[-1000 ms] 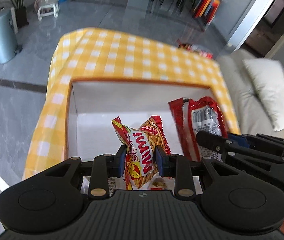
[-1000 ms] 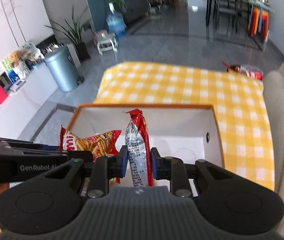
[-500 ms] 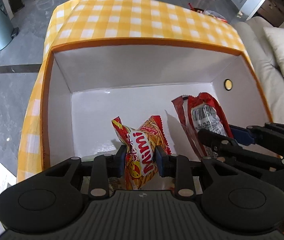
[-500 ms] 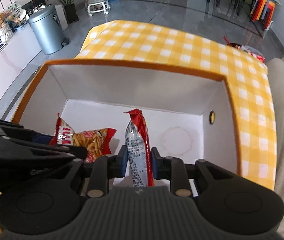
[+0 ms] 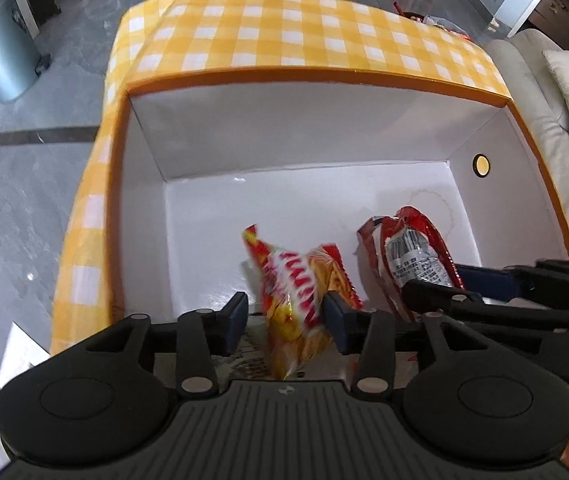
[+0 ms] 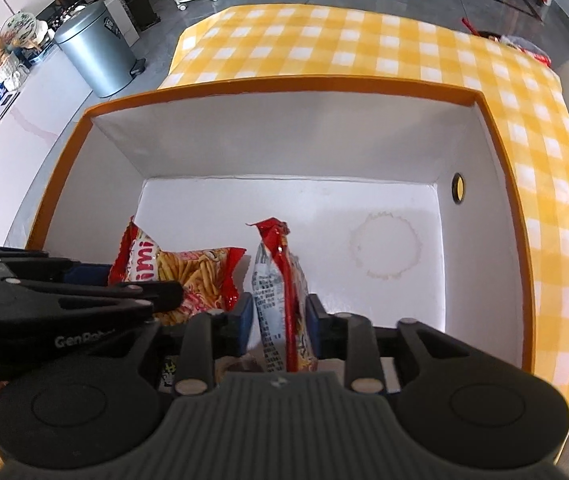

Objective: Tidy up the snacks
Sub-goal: 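Lift both bags over the box rim and open both tools inside, then withdraw both tools from the box toward the remaining snacks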

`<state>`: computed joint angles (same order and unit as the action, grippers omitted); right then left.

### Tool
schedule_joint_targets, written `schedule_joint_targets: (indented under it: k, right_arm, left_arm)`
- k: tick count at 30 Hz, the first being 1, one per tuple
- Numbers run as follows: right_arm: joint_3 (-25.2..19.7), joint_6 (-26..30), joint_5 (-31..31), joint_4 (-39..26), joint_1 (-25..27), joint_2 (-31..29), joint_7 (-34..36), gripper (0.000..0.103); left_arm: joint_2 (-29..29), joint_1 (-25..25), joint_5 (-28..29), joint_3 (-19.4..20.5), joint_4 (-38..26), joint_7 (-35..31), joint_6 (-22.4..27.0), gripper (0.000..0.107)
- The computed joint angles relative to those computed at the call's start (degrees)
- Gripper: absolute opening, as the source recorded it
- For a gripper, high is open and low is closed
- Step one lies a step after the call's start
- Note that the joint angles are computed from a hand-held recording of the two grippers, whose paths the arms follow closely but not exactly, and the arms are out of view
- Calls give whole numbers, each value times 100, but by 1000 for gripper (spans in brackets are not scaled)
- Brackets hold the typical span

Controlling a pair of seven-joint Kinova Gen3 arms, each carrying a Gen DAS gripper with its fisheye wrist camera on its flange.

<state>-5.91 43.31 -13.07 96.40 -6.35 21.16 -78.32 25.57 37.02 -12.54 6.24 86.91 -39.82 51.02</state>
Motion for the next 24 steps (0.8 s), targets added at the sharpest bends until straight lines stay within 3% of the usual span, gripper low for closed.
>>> schedule_joint_targets:
  k: [4,7,9,14,18,24]
  right_arm:
    - [2,173,-28,-98,44,-16,51,43]
    - [18,245,26,-132,26,-135,91,54]
    - [66,219,116,-95,-31,-290,28,66]
    - [35,222,-75,25,72,-721,230,73]
    - [56,147,-195,283,72,-1221,442,79]
    - [199,172,-694,820,92,-2059,927,83]
  left_arm:
    - [-117,-42,41,23,28,-56,19,56]
    - [-205,350,-437,-178,-117,429,427,74]
    - [-391,422,-686,-157,-1,627,393,75]
    - [-846,401,-935,12,218,923,372,79]
    - [-1192,730,-1726,108,452,1638,420,79]
    - [-1605,1093,-2708,560,740,2437,785,79]
